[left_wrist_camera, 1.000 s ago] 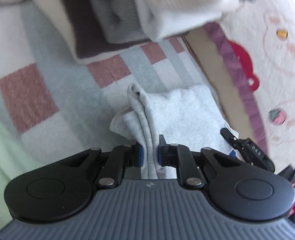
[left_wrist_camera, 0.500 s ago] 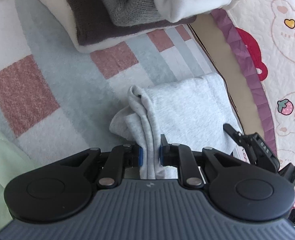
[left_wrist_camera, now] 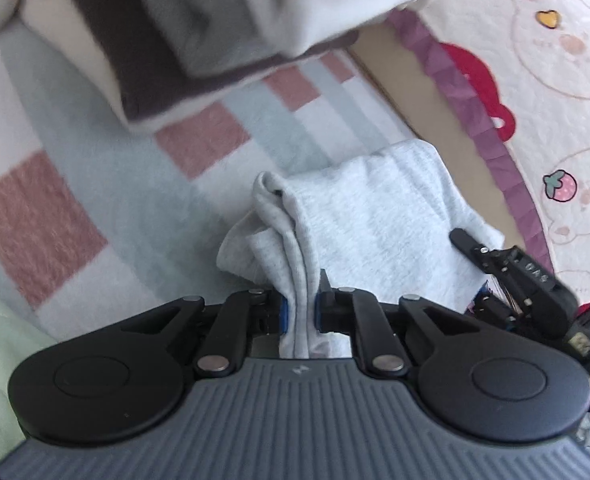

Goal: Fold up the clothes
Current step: 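Lift the folded sweatshirt off the rug with both grippers, then carry the sweatshirt onto the clothes stack and open both grippers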

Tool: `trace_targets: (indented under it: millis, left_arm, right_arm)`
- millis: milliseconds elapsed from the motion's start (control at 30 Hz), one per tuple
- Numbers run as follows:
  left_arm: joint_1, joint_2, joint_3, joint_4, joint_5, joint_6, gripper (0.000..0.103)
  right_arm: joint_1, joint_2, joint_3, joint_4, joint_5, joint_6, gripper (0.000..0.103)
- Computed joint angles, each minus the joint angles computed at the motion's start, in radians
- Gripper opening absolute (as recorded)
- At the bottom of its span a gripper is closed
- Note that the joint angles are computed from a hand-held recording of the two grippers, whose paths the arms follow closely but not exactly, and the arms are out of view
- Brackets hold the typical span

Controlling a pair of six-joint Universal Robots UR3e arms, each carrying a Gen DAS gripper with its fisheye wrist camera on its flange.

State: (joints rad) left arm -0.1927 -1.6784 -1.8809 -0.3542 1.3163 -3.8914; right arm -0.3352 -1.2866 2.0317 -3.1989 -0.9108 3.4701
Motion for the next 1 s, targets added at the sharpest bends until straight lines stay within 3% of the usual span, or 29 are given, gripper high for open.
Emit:
trace_targets:
  millis: [233, 367, 500, 700, 800, 900, 1000]
  left_arm:
    - [-0.037, 0.100, -0.010, 0.021, 0.080, 0.049, 0.011]
    - [-0.059, 0.184, 0.001, -0.013, 0.122, 0.077, 0.011]
    - [-0.076, 0.236, 0.056, -0.040, 0.162, 0.111, 0.011]
    - [-0.031, 0.328, 0.148, -0.118, 0.152, 0.120, 0.011]
    - [0.021, 0.376, 0.227, -0.188, 0.127, 0.192, 0.011]
    - [0.113, 0.422, 0.315, -0.247, 0.073, 0.247, 0.011]
    - [0.210, 0.394, 0.475, -0.346, 0.028, 0.293, 0.011]
  right_arm:
    - [-0.038, -0.214, 0.053, 0.054, 0.074, -0.002, 0.036]
    - [-0.090, -0.391, 0.096, 0.140, 0.154, -0.075, 0.036]
    - [-0.117, -0.476, 0.035, 0.221, 0.205, -0.082, 0.036]
    - [-0.070, -0.463, -0.214, 0.310, 0.243, -0.070, 0.035]
    - [-0.029, -0.423, -0.345, 0.314, 0.243, -0.031, 0.035]
    - [0.014, -0.334, -0.521, 0.325, 0.258, 0.044, 0.035]
    - [0.081, -0.155, -0.812, 0.359, 0.276, 0.137, 0.035]
